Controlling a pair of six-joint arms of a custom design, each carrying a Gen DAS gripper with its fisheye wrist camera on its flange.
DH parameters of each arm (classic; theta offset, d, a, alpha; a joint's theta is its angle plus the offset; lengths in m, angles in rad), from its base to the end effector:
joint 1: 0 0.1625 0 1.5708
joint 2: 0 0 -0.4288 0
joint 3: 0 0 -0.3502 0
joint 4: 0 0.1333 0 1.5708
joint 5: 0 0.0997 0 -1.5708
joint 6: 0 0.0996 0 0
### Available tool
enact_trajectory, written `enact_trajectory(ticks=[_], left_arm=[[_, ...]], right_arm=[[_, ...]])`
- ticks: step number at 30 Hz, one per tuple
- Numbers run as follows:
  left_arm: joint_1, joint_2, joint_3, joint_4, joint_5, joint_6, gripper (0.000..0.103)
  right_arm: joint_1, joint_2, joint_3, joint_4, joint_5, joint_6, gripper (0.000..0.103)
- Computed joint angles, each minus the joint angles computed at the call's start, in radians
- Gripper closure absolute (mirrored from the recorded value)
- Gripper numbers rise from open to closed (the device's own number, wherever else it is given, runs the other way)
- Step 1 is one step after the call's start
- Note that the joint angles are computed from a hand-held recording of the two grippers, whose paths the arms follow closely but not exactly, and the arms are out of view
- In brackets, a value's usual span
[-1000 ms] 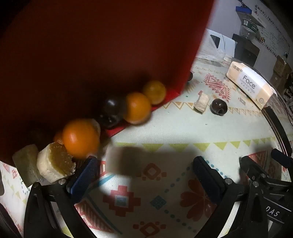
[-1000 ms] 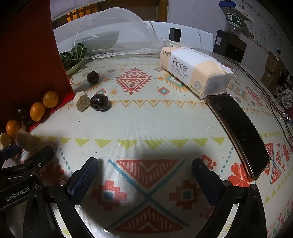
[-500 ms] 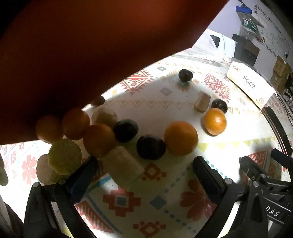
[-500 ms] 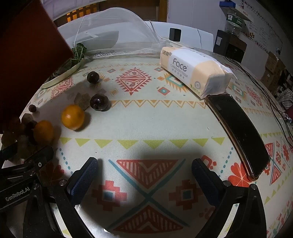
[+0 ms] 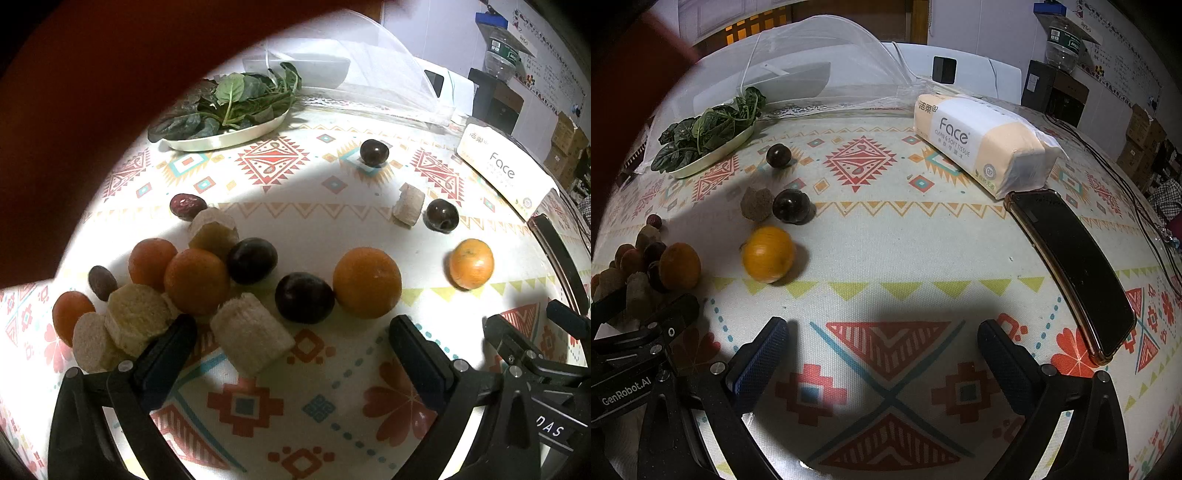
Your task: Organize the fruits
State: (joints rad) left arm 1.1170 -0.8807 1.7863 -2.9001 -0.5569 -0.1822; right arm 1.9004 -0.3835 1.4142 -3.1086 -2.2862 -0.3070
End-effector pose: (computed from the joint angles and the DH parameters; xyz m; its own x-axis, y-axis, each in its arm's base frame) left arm -0.0680 -0.6363 0.2106 -0.6901 -0.2291 -0.6865 0.2792 0.7909 -0.5445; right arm 0.2913 -0.6416 0.0053 -0.6936 -0.1955 0.6933 -0.5167 0.8057 -0.2897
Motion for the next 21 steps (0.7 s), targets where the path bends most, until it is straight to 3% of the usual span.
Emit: enact_trajectory(ticks=[21], left_arm=[[0.005, -0.003, 0.003, -0.010, -0.003, 0.010, 0.000]], right_arm=[[0.000, -0.001, 0.000, 0.000, 0.000, 0.000, 0.000]])
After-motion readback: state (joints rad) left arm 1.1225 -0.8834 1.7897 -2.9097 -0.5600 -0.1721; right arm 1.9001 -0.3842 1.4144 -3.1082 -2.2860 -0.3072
